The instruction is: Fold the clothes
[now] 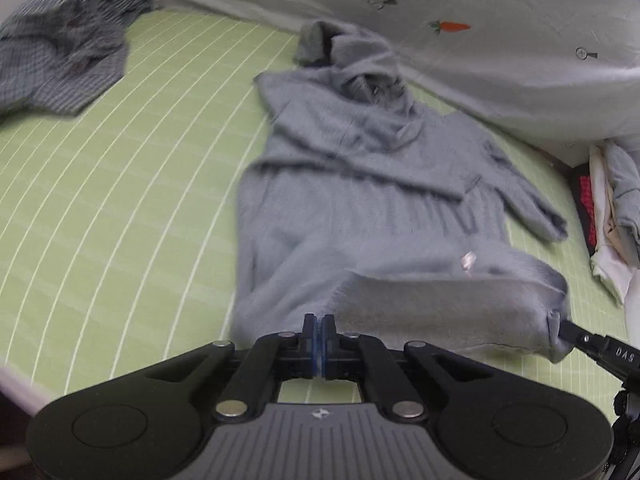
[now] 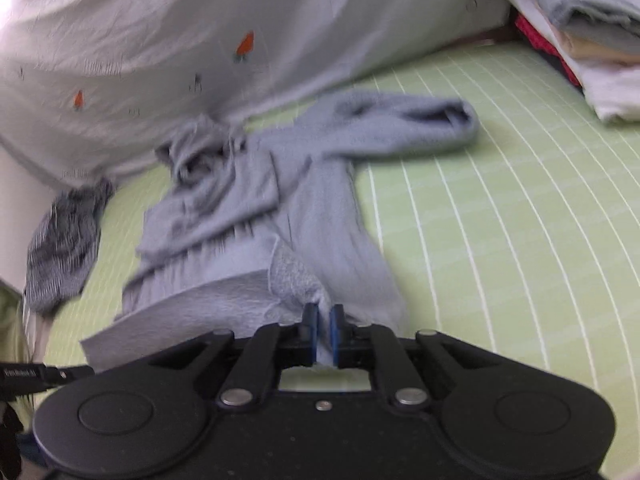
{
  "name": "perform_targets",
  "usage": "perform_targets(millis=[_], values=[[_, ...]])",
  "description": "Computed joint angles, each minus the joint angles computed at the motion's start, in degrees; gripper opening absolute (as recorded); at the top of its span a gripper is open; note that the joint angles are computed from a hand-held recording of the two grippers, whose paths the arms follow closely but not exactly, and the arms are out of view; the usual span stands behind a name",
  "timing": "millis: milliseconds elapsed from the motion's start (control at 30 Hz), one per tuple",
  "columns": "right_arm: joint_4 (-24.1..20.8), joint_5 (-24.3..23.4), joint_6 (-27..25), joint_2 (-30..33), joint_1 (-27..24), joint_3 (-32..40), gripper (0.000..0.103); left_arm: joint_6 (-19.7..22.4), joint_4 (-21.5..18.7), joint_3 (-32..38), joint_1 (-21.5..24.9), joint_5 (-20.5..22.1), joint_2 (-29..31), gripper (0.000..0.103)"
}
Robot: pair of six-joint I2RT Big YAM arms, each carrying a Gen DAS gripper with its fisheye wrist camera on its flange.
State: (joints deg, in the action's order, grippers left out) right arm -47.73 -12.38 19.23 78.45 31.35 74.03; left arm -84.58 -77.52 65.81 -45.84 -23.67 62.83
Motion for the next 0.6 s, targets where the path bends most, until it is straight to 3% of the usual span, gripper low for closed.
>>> perform_targets(millis=[33, 167, 233, 267, 333, 367, 467, 533, 600], values=[[-1.7, 0.2, -0.5, -0.6, -0.1, -0.8, 0.007, -2.3, -3.0, 0.3, -1.5, 0.7, 0.9, 0.000], [-5.1, 0.5, -0.2, -2.4, -0.9, -3.3, 0.010, -14.3, -3.2, -4.4, -5.3, 3.1, -2.7, 0.005], [-5.0, 0.2, 0.7, -3.3, -1.3, -4.1, 0.022, -18.0, -4.2, -5.0, -6.3, 1.3, -3.6, 0.015], [-4.3, 0.2, 1.4, -3.7, -1.5, -4.4, 0.027, -18.5, -5.6, -4.4, -6.3, 0.3, -3.2, 0.024], [-2.3, 0.7, 3.6, -4.4, -1.8, -5.0, 0.048, -19.4, -8.1, -3.0, -5.8, -1.3, -2.0, 0.030], [-1.2, 0.9, 4.7, -4.5, -1.8, -5.2, 0.052, -19.8, -8.3, -2.7, -5.1, -2.0, -1.8, 0.036], [1.6, 1.2, 7.2, -4.0, -1.8, -5.2, 0.069, -18.4, -5.0, -3.4, -2.8, -2.3, -1.8, 0.055], [3.0, 1.8, 8.2, -3.3, -1.6, -4.9, 0.082, -17.5, -2.7, -3.9, -1.2, -2.4, -1.8, 0.062], [2.4, 3.6, 5.8, -1.1, -0.8, -3.7, 0.083, -14.7, -1.4, -4.0, 0.1, -0.6, -0.2, 0.062]])
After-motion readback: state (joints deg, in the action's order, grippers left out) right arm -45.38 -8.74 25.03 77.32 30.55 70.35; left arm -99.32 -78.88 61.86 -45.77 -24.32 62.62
